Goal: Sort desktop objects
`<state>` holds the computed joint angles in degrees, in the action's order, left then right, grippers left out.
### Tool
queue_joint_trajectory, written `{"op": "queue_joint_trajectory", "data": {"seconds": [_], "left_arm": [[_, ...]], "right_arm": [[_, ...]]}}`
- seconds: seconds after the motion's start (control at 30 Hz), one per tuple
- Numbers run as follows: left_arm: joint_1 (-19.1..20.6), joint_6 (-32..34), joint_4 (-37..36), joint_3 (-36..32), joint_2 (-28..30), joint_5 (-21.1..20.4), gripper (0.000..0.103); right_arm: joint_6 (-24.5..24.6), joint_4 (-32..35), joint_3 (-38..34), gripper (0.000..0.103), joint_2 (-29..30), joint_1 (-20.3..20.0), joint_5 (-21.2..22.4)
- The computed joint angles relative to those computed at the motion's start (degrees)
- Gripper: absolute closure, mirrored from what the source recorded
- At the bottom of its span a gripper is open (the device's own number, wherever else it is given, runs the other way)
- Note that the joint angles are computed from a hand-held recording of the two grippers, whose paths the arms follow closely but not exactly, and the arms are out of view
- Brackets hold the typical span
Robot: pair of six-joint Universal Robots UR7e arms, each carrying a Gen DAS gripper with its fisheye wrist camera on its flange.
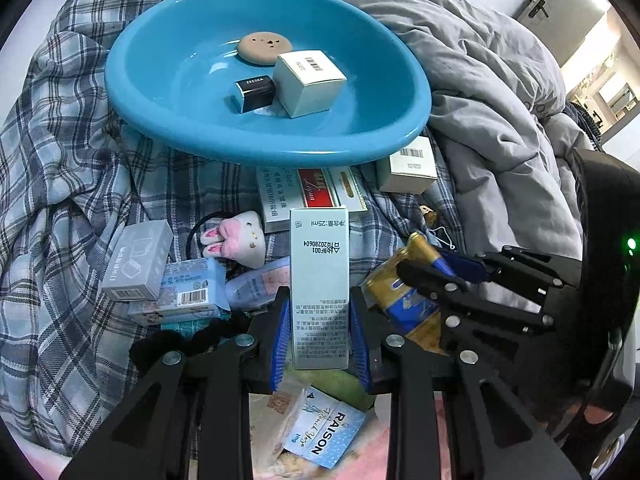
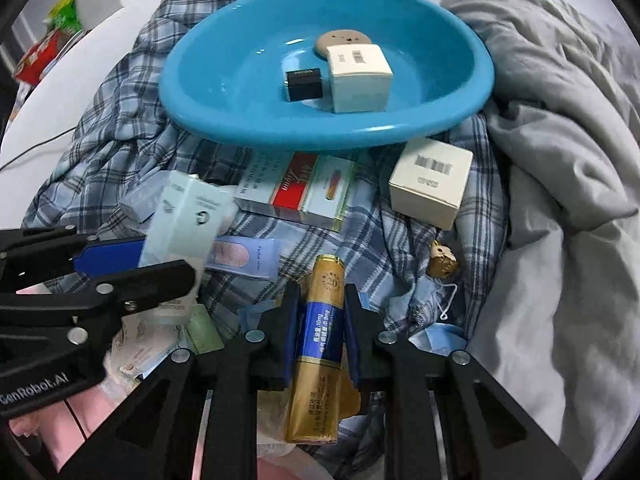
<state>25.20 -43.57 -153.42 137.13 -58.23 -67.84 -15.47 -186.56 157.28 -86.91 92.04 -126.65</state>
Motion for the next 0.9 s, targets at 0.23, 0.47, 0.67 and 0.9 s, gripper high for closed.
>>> {"op": "queue_joint_trajectory", "data": {"seconds": [0.23,0.47,0.67,0.9], "left_arm": [[-0.3,0.4,0.1,0.0,-0.1,0.0,0.074],[-0.4,0.3,0.3,-0.1,0.0,-0.1,0.074],[-0.5,0.0,0.2,0.2,-0.8,0.7,0.074],[-0.6,0.4,0.3,0.2,-1.0,0.7,0.074]], "right_arm": [[0.0,-2.0,0.1,0.08,0.2,-2.0,-2.6],[0.0,-2.4,-0.2,0.081,1.6,-3.5,-3.7],[0.6,1.4,0.9,0.087,-7.5,-6.2,7.8],[1.5,10.1,1.7,0.088,-18.1,-12.5,22.7]]}}
